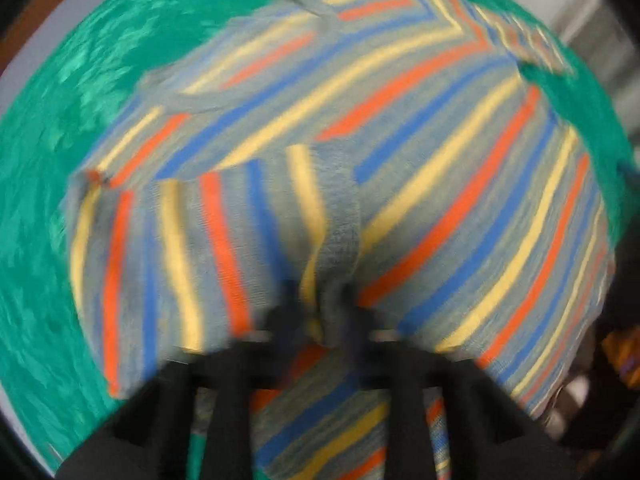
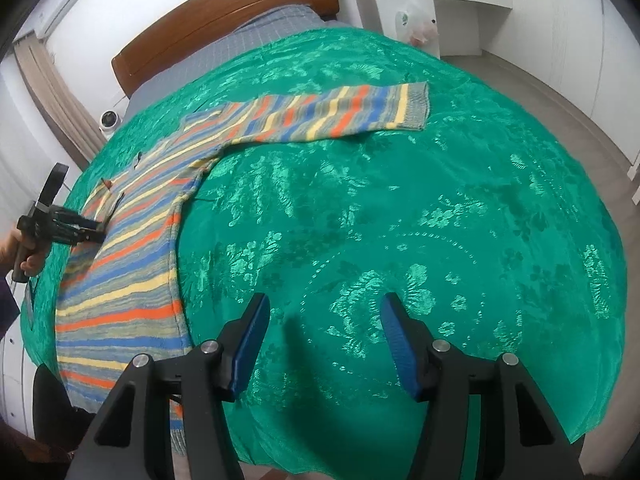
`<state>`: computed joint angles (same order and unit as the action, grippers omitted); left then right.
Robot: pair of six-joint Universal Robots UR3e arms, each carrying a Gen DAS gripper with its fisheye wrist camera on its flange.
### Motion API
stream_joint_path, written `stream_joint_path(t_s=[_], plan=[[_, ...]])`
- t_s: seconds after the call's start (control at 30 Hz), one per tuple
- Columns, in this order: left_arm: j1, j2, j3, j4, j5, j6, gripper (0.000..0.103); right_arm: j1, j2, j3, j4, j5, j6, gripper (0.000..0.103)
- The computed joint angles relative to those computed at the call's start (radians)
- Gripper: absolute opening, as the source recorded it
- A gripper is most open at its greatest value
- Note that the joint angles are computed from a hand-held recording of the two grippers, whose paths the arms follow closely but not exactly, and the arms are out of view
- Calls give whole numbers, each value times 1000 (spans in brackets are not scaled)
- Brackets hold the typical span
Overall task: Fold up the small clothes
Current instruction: 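Fold the held sleeve across the sweater body with the left tool, release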
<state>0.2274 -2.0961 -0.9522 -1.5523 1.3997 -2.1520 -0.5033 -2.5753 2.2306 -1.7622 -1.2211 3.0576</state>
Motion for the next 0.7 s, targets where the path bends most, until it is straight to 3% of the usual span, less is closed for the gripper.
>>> stream_joint_path(t_s=[0.07,0.17,0.2,0.27,0.37,0.47,0.7], plan=[[55,1,50,-48,-74,-26,6,-2,5,1,-1,2,-1,58],[202,10,146,-110,-266,-111,6,2,8,2,-7,1,4,58],[267,24,153,-95,-326,-172,6,9,7,2,-16,-4,10,58],[361,35,133,15,-354,-324,6,23,6,2,-30,-16,21,58],[461,39,32,279,-202,-578,6,46,17,1,-50,-29,32,58],[521,-10,5,368,-28,-724,6,87,54,5,-91,-54,60,58],[515,70,-314,657,130,-738,4,216,147,5,-208,-142,132,58]])
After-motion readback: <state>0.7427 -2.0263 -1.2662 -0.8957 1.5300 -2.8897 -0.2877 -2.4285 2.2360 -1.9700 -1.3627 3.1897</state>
